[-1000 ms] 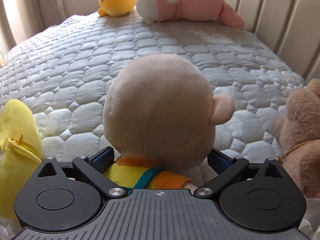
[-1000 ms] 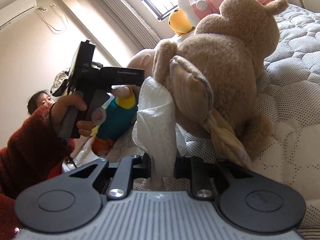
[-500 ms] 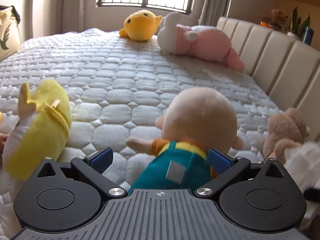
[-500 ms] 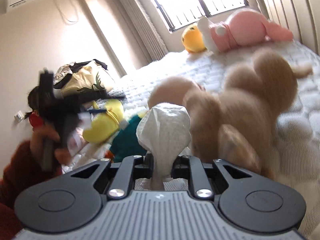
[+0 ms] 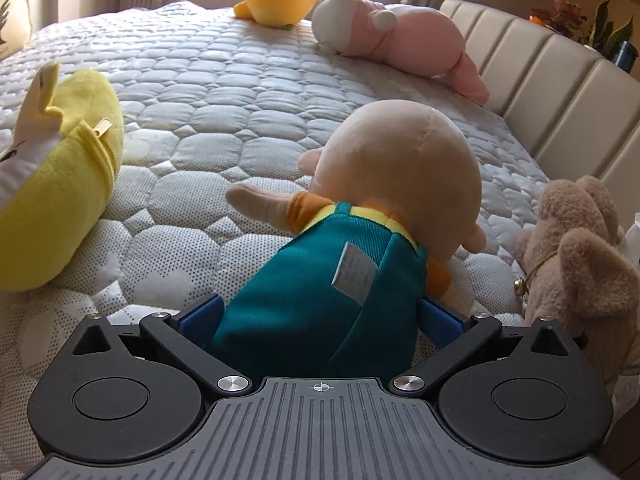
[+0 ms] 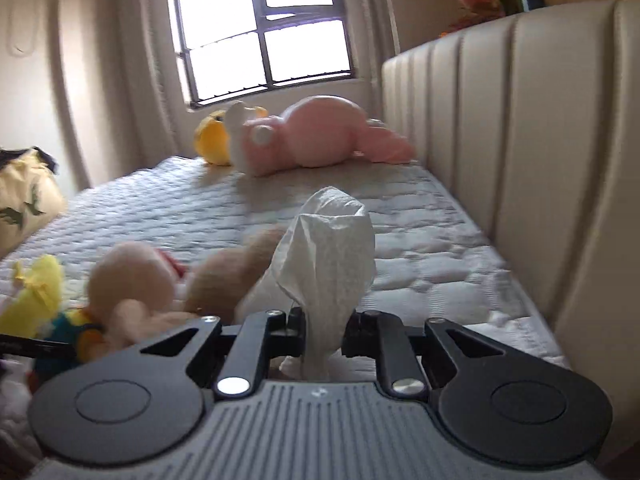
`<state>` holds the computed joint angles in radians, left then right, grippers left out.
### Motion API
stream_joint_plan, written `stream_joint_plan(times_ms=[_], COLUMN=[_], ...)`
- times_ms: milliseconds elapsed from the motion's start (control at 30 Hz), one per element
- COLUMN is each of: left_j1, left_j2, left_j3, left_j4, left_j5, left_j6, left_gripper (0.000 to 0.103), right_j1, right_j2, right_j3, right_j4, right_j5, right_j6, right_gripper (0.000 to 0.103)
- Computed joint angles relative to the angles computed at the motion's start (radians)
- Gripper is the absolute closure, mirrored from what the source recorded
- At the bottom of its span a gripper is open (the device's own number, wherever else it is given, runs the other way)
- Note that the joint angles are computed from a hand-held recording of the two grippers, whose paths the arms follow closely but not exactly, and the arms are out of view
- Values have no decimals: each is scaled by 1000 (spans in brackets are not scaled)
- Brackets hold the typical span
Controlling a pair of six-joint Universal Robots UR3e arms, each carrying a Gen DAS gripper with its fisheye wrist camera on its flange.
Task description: Organize soft objects
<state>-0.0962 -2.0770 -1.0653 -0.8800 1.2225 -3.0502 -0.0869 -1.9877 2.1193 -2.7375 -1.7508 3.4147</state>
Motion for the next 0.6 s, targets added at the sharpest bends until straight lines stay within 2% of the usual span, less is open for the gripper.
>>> stream_joint_plan(times_ms=[33, 133, 267, 300, 367, 400, 467, 567, 600], left_j1=[-10, -18, 27, 39, 61, 69, 79, 80, 80], left_j2=[-4, -8, 26, 34, 44, 46, 48, 39, 34], left_j3=[9, 15, -55, -68, -84, -88, -93, -88, -80], left_j4=[-3, 0, 41, 44, 41, 39, 38, 40, 34], left_j5=[13, 21, -55, -76, -111, -120, -137, -141, -141], left_j6=[-7, -51, -111, -116, -116, -119, -130, -142, -144], left_gripper=[0, 0, 0, 0, 0, 0, 0, 0, 0], right_j1=[-23, -138, -174, -176, -174, -167, -123, -5, 38], right_j2=[7, 31, 141, 163, 181, 178, 159, 102, 62], right_j3=[7, 68, 67, 62, 67, 79, 101, 162, 192], right_j4=[6, -43, -108, -113, -131, -152, -188, -294, -326], right_j5=[-20, 50, 81, 83, 77, 68, 1, -123, -135], right_j6=[-15, -76, -117, -121, -122, -126, -132, -132, -132], right_gripper=[85, 85, 82, 77, 52, 49, 33, 25, 23])
